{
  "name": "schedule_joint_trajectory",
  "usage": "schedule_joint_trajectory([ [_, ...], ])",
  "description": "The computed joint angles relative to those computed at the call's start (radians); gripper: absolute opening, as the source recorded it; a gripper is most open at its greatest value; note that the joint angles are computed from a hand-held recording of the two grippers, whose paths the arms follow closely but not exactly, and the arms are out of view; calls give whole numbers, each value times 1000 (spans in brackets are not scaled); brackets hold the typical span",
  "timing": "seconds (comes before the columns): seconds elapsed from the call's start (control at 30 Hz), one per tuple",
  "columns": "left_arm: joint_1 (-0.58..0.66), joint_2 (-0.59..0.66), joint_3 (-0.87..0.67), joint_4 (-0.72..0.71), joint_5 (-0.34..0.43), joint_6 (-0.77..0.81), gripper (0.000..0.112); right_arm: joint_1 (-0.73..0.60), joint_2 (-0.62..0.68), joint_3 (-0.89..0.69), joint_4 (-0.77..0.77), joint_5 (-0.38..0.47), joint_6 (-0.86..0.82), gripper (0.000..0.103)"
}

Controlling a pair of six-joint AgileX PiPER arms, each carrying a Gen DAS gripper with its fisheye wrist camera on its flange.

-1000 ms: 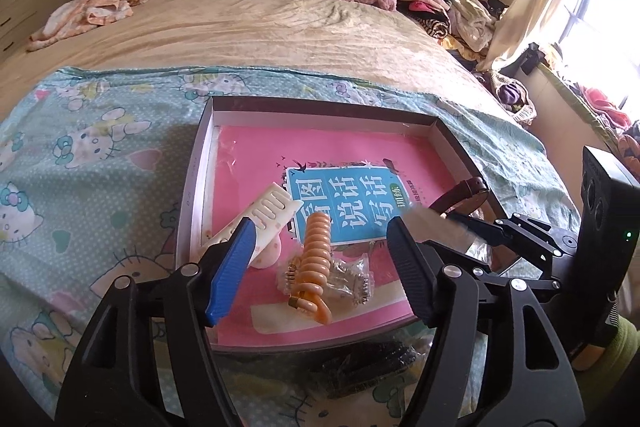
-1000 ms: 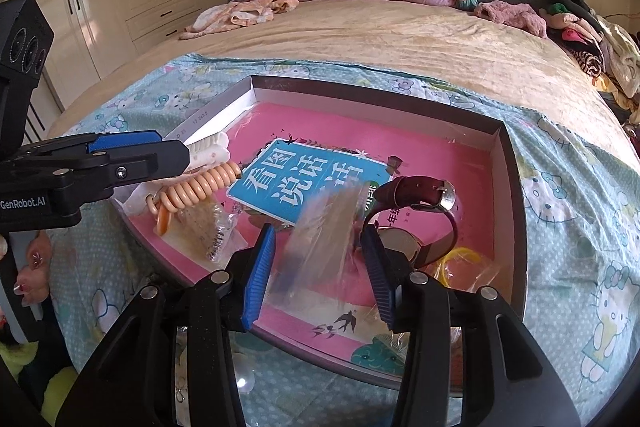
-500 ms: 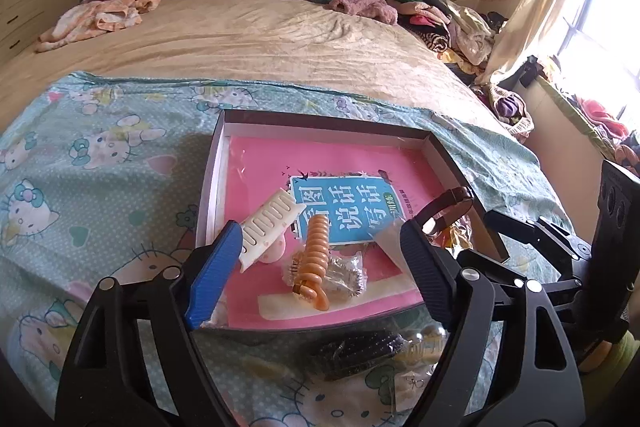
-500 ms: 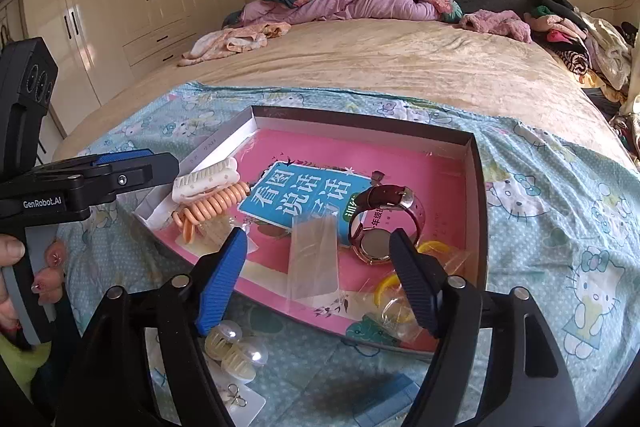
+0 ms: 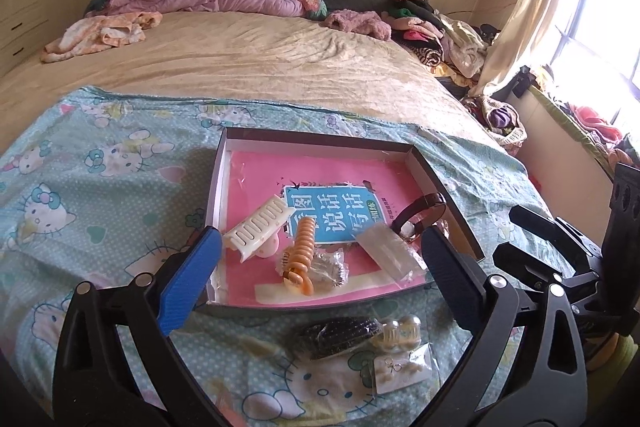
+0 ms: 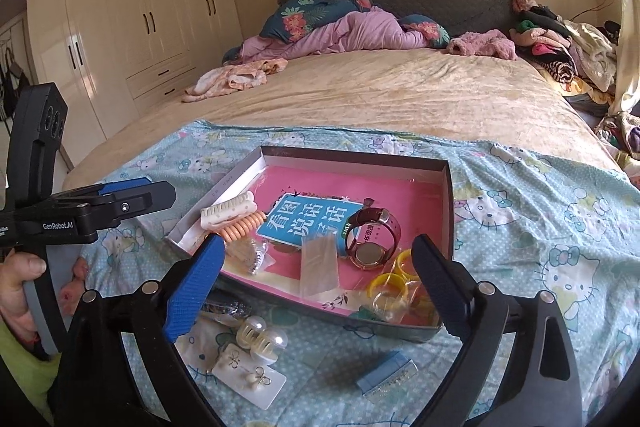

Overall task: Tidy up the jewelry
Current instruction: 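Withdraw both open tools from the tray toward the remaining jewelry, then grasp the bagged white earring card with the left tool while the right tool grasps the blue stud box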

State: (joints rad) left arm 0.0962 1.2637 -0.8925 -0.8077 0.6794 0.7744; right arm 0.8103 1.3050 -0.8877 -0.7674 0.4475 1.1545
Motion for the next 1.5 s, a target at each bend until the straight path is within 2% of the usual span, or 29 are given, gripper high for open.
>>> schedule_joint_trajectory([
  [0.67,34,-156,68,17,43,-8,93,168,-122,21,-93,172,124,94],
  [1.17,57,-265,174,72,80,-7,93,274,-194,77,-82,298,177,94],
  [1.5,-61,-288,249,185,22,-108,93,304,-240,159,-57,317,225,94],
])
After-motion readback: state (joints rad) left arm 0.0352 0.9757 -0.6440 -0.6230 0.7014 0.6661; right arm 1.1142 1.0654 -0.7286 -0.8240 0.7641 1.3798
